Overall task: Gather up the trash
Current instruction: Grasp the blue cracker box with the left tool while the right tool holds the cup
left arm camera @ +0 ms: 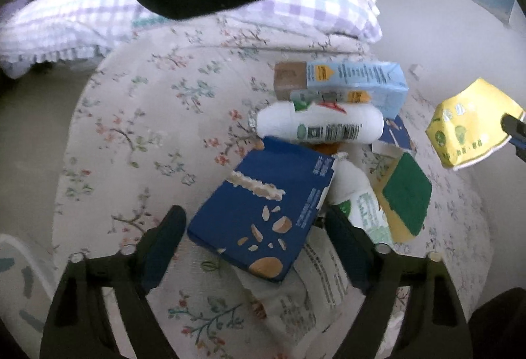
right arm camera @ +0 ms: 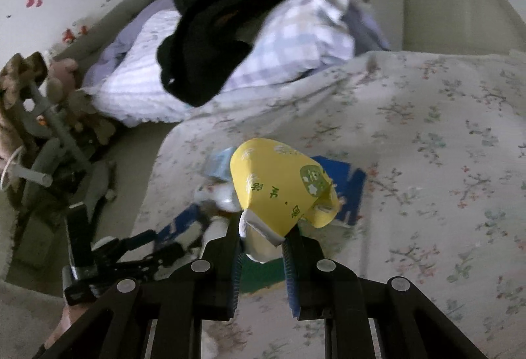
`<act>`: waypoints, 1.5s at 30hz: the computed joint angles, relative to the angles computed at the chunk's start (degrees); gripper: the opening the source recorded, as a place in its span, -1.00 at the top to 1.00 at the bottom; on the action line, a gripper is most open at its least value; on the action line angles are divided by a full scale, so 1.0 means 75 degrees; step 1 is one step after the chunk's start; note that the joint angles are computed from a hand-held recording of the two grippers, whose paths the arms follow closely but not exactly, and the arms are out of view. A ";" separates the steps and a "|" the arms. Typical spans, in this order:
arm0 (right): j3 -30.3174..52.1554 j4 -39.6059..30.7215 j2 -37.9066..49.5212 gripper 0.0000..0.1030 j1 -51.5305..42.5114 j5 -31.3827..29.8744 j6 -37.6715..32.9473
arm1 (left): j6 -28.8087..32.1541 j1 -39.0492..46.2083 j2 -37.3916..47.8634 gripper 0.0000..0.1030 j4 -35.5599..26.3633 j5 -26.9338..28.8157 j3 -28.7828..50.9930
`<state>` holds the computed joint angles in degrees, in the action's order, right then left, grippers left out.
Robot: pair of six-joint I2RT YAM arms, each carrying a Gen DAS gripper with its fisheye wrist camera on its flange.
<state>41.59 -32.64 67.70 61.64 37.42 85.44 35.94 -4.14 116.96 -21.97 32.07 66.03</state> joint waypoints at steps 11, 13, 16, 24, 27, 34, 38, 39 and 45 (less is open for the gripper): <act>-0.0146 -0.0111 -0.0241 0.62 -0.0243 -0.0034 0.0012 | 0.0218 0.0253 -0.0365 -0.47 -0.0361 0.0348 -0.0202; -0.0043 -0.0102 -0.0182 0.62 -0.0228 0.0018 -0.0057 | 0.0278 0.0399 -0.0527 -0.47 -0.0467 0.0406 -0.0249; 0.0238 -0.0036 0.0003 0.62 -0.0178 0.0100 -0.0211 | 0.0399 0.0666 -0.0673 -0.47 -0.0660 0.0459 -0.0221; 0.1360 0.0733 0.1287 0.62 -0.0277 -0.0146 -0.1137 | 0.0891 0.1746 -0.0801 -0.47 -0.1391 0.0574 0.0229; 0.1890 0.1095 0.1965 0.62 -0.0368 -0.0390 -0.1545 | 0.1144 0.2203 -0.0735 -0.47 -0.1668 0.0599 0.0476; 0.3318 0.1530 0.3531 0.62 -0.0477 -0.0922 -0.2282 | 0.1614 0.3247 -0.0277 -0.47 -0.2233 0.0593 0.1257; 0.4263 0.1612 0.4445 0.62 -0.0507 -0.1232 -0.2622 | 0.1844 0.3762 0.0050 -0.48 -0.2493 0.0535 0.1761; 0.4467 0.1607 0.4631 0.62 -0.0499 -0.1279 -0.2672 | 0.1903 0.3866 0.0129 -0.48 -0.2574 0.0527 0.1892; 0.6088 0.1491 0.5992 0.62 -0.0546 -0.1752 -0.3117 | 0.2079 0.4520 0.0780 -0.48 -0.2892 0.0330 0.2804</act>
<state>87.25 -21.46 112.64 57.54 24.28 62.06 51.53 29.76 122.81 -43.67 34.55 87.06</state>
